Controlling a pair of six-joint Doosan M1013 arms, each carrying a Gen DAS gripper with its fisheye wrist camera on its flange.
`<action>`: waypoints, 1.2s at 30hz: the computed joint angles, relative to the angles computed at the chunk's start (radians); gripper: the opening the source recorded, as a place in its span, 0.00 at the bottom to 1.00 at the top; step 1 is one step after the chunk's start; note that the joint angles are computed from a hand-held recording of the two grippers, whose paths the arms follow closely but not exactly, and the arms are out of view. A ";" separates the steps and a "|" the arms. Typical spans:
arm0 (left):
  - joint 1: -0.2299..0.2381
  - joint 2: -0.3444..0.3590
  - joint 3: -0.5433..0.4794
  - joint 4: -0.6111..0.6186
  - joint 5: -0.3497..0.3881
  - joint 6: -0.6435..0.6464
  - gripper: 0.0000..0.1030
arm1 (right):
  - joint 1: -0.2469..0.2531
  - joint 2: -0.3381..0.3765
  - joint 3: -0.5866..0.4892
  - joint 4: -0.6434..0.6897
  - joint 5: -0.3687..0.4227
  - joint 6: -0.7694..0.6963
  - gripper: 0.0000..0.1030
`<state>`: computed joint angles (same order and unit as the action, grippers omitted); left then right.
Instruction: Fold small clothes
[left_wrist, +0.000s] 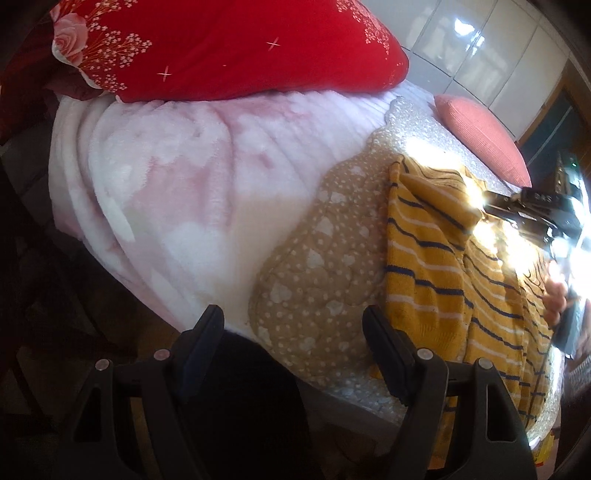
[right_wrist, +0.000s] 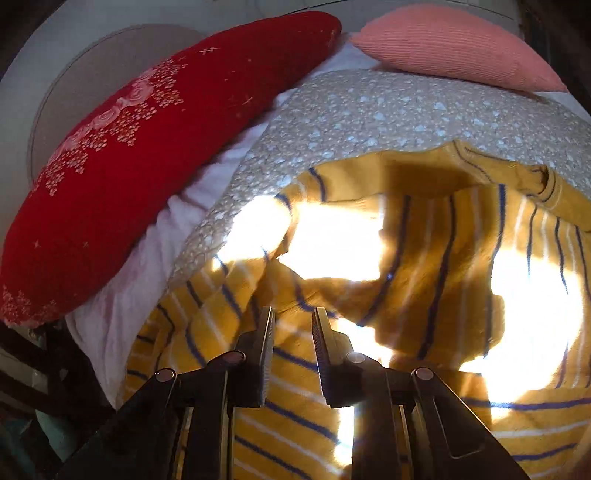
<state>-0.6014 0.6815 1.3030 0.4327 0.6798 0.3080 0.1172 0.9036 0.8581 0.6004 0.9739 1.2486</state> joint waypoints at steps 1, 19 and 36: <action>0.002 -0.003 0.006 0.010 0.005 -0.016 0.75 | 0.001 -0.017 0.033 0.054 0.021 -0.057 0.23; 0.003 0.000 0.006 -0.013 0.019 -0.015 0.76 | 0.089 -0.192 0.410 0.088 -0.123 -0.248 0.54; -0.032 0.021 -0.088 0.003 0.058 0.090 0.76 | -0.116 -0.225 0.209 0.123 -0.244 -0.120 0.10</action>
<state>-0.6335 0.7025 1.2150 0.4361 0.7378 0.3983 0.0015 0.6786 1.0670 0.7236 0.7298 1.1288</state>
